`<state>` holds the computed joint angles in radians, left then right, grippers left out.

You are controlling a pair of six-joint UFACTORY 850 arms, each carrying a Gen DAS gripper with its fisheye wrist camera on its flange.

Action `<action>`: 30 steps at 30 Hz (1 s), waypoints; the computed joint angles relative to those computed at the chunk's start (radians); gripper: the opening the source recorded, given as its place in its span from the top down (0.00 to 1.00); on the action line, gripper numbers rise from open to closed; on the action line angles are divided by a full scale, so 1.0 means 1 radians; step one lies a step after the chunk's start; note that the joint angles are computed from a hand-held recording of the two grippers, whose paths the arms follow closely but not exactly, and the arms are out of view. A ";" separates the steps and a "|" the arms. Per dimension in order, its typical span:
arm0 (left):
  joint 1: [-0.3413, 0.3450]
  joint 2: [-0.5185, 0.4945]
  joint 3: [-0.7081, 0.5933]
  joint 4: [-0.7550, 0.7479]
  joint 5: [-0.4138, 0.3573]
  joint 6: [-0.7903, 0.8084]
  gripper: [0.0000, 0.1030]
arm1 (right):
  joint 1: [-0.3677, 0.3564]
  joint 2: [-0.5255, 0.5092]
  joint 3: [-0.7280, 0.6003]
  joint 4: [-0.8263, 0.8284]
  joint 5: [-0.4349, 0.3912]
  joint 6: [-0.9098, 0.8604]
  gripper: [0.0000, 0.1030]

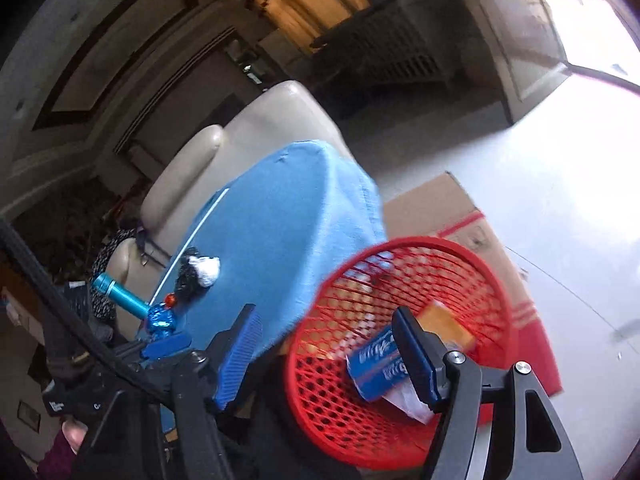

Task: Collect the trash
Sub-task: 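Carry the blue box and clear tray to the red basket and release both, then grasp the blue plastic bag with the left tool while the right tool grasps the white tissue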

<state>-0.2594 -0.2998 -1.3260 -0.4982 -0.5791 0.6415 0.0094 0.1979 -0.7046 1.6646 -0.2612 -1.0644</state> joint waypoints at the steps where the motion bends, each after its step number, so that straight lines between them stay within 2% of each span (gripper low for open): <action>1: 0.033 0.016 0.014 -0.005 0.014 -0.020 0.34 | 0.014 -0.018 -0.017 0.019 -0.002 -0.026 0.31; 4: 0.112 0.051 0.043 0.016 0.074 -0.094 0.34 | 0.060 -0.084 -0.085 0.036 -0.012 -0.060 0.31; 7: 0.173 0.071 0.057 0.138 0.155 -0.260 0.31 | 0.108 -0.158 -0.162 0.014 -0.027 -0.064 0.31; 11: 0.249 0.051 0.040 0.232 0.194 -0.425 0.27 | 0.174 -0.265 -0.283 -0.069 -0.024 -0.032 0.31; 15: 0.279 -0.009 -0.021 0.235 0.166 -0.502 0.27 | 0.203 -0.400 -0.439 -0.287 -0.060 0.177 0.31; 19: 0.290 -0.089 -0.099 0.209 0.151 -0.485 0.27 | 0.213 -0.545 -0.609 -0.464 -0.130 0.368 0.32; 23: 0.295 -0.162 -0.186 0.177 0.095 -0.463 0.27 | 0.221 -0.688 -0.783 -0.563 -0.211 0.507 0.44; 27: 0.297 -0.225 -0.265 0.167 0.062 -0.459 0.27 | 0.238 -0.805 -0.936 -0.677 -0.237 0.658 0.54; 30: 0.303 -0.259 -0.300 0.136 0.049 -0.448 0.27 | 0.250 -0.889 -1.048 -0.856 -0.275 0.866 0.62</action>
